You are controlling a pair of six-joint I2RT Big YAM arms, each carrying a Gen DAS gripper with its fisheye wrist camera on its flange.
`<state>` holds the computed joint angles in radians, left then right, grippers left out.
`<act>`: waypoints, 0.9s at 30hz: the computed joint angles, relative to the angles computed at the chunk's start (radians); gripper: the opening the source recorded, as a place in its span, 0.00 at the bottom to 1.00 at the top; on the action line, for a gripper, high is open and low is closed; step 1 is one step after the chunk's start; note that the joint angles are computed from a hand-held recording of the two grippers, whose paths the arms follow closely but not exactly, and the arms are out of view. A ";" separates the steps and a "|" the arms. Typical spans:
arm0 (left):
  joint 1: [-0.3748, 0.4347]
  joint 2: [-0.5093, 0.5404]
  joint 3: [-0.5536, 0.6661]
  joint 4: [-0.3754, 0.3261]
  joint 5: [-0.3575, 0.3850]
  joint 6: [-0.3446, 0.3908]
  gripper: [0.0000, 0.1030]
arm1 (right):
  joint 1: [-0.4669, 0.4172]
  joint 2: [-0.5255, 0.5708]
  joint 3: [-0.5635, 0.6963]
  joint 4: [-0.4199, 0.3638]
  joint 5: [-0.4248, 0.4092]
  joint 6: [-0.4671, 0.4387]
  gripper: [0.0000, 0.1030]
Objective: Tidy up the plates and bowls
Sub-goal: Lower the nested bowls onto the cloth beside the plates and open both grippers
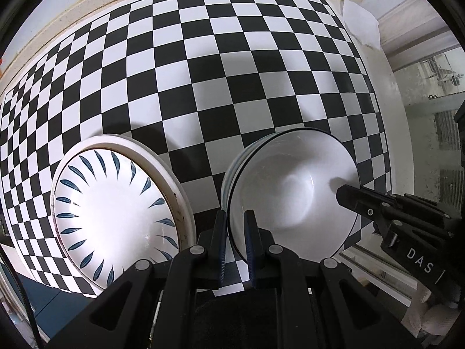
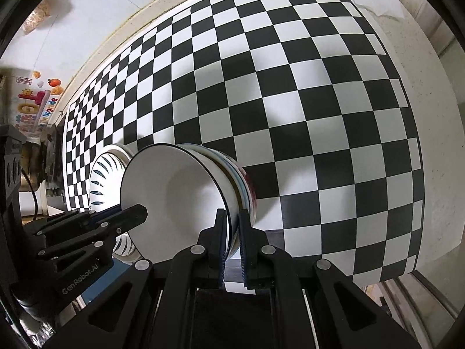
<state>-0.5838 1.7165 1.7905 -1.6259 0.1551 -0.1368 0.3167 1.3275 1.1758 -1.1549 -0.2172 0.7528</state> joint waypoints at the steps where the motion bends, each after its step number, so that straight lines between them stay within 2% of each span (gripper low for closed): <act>1: -0.001 0.000 0.000 0.001 -0.002 -0.001 0.09 | -0.001 0.001 0.002 -0.003 0.002 -0.002 0.09; 16: 0.001 -0.014 -0.008 0.011 -0.006 -0.018 0.09 | 0.010 0.018 0.022 -0.027 0.021 -0.005 0.10; 22: 0.000 -0.077 -0.033 0.036 -0.035 -0.019 0.10 | 0.027 -0.011 0.021 -0.041 0.046 0.003 0.10; 27: 0.002 -0.167 -0.079 0.078 -0.085 -0.036 0.13 | 0.082 -0.059 0.039 -0.088 0.125 0.015 0.10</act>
<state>-0.5820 1.5498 1.7117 -1.5479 0.0703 -0.1730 0.3990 1.2683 1.2149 -1.2433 -0.0920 0.7674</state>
